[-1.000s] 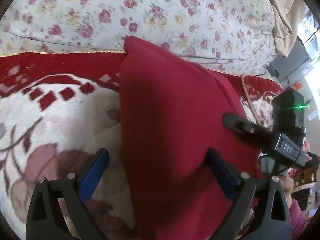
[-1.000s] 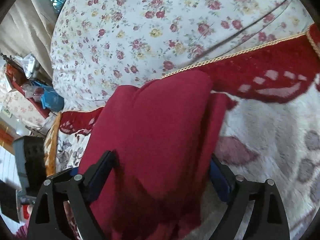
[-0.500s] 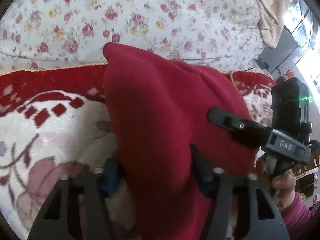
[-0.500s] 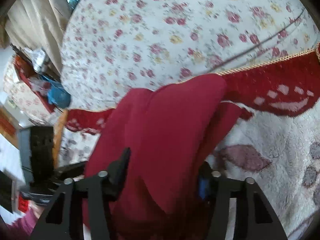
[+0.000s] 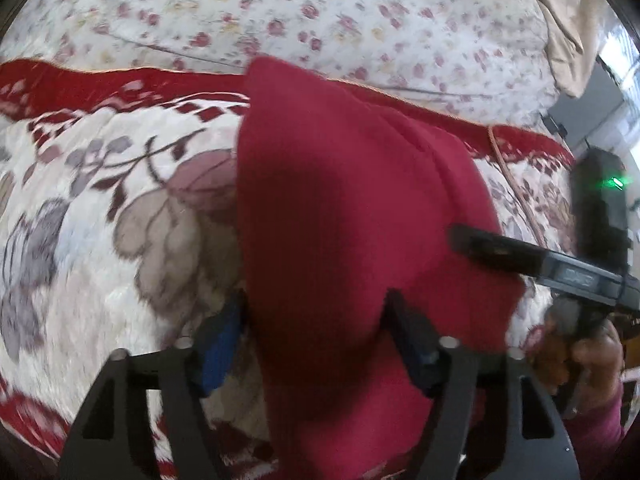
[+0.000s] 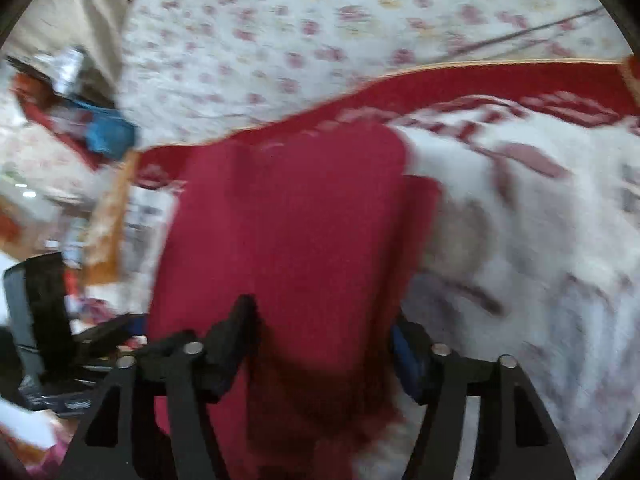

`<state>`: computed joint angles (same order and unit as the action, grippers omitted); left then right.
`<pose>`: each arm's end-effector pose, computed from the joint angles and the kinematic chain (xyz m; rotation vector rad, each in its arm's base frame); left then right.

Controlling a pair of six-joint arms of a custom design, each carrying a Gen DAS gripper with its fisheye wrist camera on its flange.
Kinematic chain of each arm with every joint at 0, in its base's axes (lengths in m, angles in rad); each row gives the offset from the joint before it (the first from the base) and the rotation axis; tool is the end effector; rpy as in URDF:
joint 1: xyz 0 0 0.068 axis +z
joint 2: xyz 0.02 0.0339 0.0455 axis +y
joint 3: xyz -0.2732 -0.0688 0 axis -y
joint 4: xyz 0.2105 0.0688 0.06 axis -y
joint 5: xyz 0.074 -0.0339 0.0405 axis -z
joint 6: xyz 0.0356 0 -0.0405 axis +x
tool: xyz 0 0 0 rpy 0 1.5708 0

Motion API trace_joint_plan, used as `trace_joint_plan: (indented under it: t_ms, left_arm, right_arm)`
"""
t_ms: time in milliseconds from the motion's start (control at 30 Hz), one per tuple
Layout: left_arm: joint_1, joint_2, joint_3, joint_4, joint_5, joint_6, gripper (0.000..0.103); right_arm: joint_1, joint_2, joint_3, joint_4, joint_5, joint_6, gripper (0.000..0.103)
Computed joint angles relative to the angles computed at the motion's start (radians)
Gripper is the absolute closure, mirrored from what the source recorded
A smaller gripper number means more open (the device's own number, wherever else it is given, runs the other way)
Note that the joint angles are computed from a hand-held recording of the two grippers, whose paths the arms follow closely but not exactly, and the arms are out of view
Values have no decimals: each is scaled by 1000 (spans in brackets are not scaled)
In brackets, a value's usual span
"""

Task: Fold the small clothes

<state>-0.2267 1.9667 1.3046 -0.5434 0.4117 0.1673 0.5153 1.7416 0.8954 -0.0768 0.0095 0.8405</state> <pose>0.3538 -0.0962 0.1839 0.6382 2.6589 -0.5853 0.2760 0.1559 0.1775 0.4217 2.5454 0.5337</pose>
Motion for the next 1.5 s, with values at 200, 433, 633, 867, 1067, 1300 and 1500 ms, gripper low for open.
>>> trace_joint_plan:
  t_ms: [200,433,633,867,1067,1300,1500]
  left_arm:
    - [-3,-154,-202,213,-119,-50,16]
    - [0,-194,-300,380,-133,-122,15]
    - [-18,-206,-332,447,-208,-76,15]
    - [-19,-245,-356,467,-211,-63,15]
    - [-22,-268,-379,499,-234,-61,15]
    - [-11,-279,-397,526,-249,-63,15]
    - [-9,-274,-398,530,-252,-65,15]
  right_arm:
    - [162,-200,46,-223,235,-23,31]
    - [368,4,222,-392,413,-59,59]
    - [347,5,129,-340,386,57,59]
    - [430,-55,234,-492,555,133,32]
    - [444,21,358,-565,632,180,18]
    - [425,67,381,-564,634,202,17]
    - [404,82,365,-530,608,218,16]
